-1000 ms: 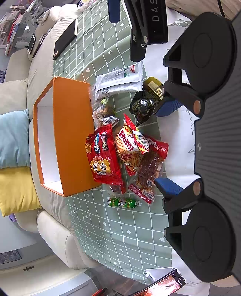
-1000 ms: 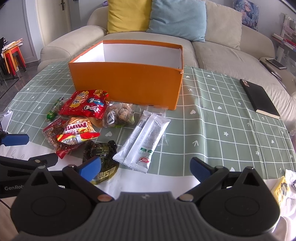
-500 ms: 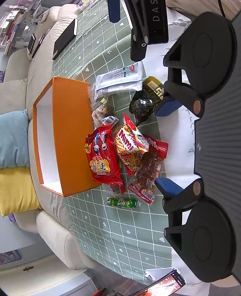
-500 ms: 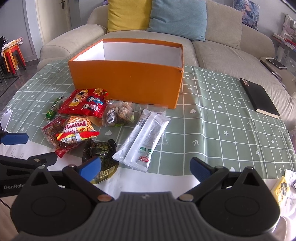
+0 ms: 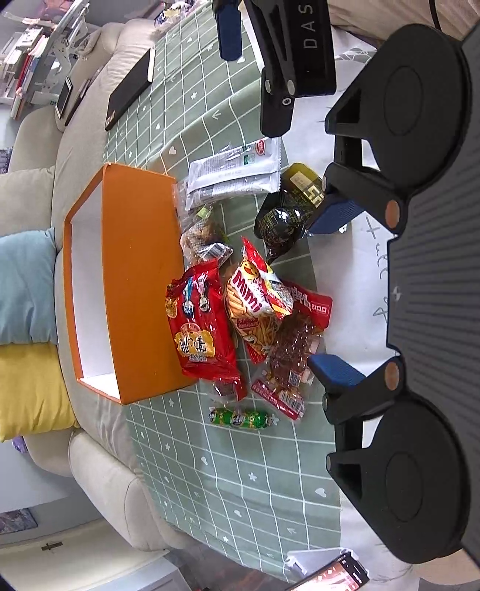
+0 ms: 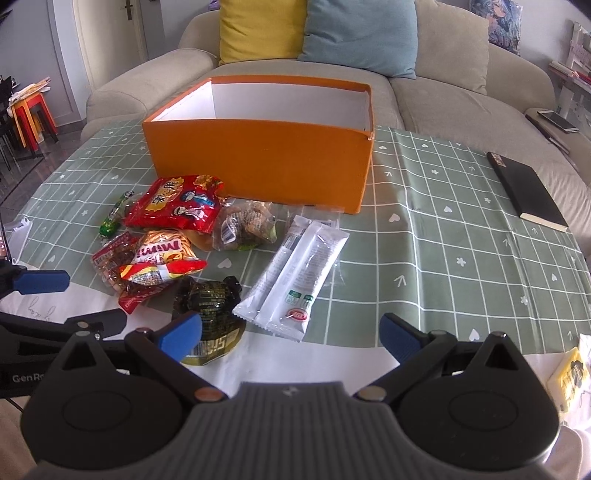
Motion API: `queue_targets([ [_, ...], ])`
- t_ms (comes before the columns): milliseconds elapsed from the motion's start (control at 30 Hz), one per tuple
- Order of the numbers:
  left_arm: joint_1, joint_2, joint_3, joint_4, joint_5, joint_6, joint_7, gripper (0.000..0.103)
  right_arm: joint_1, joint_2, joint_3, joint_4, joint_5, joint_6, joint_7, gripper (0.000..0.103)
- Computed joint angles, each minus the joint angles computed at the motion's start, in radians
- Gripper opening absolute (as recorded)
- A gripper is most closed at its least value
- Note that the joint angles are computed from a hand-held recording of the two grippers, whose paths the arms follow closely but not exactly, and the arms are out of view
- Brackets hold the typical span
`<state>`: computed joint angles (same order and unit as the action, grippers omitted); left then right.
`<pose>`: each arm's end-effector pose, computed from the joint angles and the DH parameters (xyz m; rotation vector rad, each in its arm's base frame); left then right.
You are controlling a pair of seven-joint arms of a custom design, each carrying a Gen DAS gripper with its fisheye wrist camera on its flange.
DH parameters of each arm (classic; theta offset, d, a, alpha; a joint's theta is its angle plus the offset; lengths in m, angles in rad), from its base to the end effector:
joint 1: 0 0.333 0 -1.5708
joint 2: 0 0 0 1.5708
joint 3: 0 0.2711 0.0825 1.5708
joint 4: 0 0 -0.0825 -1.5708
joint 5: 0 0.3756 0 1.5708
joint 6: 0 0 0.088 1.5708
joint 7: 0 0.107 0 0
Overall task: Organize snacks
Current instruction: 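Grasp the red Mimi chip bag with the left tool while the right tool grasps the white packet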
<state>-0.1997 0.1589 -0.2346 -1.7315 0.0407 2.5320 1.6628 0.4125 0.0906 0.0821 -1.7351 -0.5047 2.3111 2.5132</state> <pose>0.5846 -0.2621 0.5175 -1.3228 2.3262 -0.7332 0.5504 0.2841 0.5295 -1.6634 2.0302 -0.6397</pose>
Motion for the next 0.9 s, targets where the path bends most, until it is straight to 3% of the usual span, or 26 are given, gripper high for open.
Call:
queue_targets([
  [100, 0.010, 0.003, -0.002, -0.002, -0.036, -0.004, 0.019, 0.078, -0.006, -0.007, 0.000, -0.021, 0.021, 0.044, -0.008, 0.099],
  [133, 0.016, 0.009, -0.003, 0.004, -0.056, -0.017, 0.027, 0.070, -0.008, -0.005, 0.000, -0.023, 0.031, 0.051, -0.013, 0.098],
  [200, 0.032, 0.020, -0.010, 0.016, -0.119, -0.041, 0.059, 0.054, -0.010, 0.002, 0.000, -0.023, 0.053, 0.059, -0.026, 0.085],
  [267, 0.041, 0.030, -0.010, 0.022, -0.156, -0.055, 0.067, 0.050, -0.011, 0.014, -0.001, -0.017, 0.079, 0.053, -0.036, 0.077],
  [333, 0.048, 0.033, -0.009, 0.017, -0.182, -0.050, 0.073, 0.055, -0.012, 0.020, -0.005, -0.022, 0.099, 0.060, -0.034, 0.071],
  [367, 0.047, 0.036, -0.005, 0.016, -0.173, -0.044, 0.059, 0.061, -0.014, 0.021, -0.007, -0.027, 0.115, 0.069, -0.039, 0.068],
  [400, 0.044, 0.039, 0.000, 0.013, -0.157, -0.035, 0.043, 0.074, -0.018, 0.023, -0.007, -0.033, 0.143, 0.082, -0.052, 0.068],
  [433, 0.044, 0.040, 0.003, 0.008, -0.147, -0.021, 0.034, 0.076, -0.021, 0.025, -0.008, -0.037, 0.164, 0.091, -0.062, 0.068],
  [567, 0.054, 0.065, 0.011, 0.028, -0.140, -0.012, -0.021, 0.076, -0.017, 0.046, -0.015, -0.026, 0.165, 0.097, -0.079, 0.068],
  [667, 0.070, 0.085, 0.007, 0.049, -0.172, -0.003, -0.062, 0.076, -0.020, 0.059, -0.023, -0.025, 0.184, 0.123, -0.085, 0.078],
  [767, 0.082, 0.101, -0.011, 0.062, -0.206, 0.037, -0.038, 0.076, -0.020, 0.084, -0.031, -0.001, 0.200, 0.124, -0.089, 0.080],
  [900, 0.087, 0.148, -0.038, 0.125, -0.247, 0.030, 0.002, 0.081, -0.012, 0.121, -0.049, 0.045, 0.185, 0.113, -0.075, 0.081],
])
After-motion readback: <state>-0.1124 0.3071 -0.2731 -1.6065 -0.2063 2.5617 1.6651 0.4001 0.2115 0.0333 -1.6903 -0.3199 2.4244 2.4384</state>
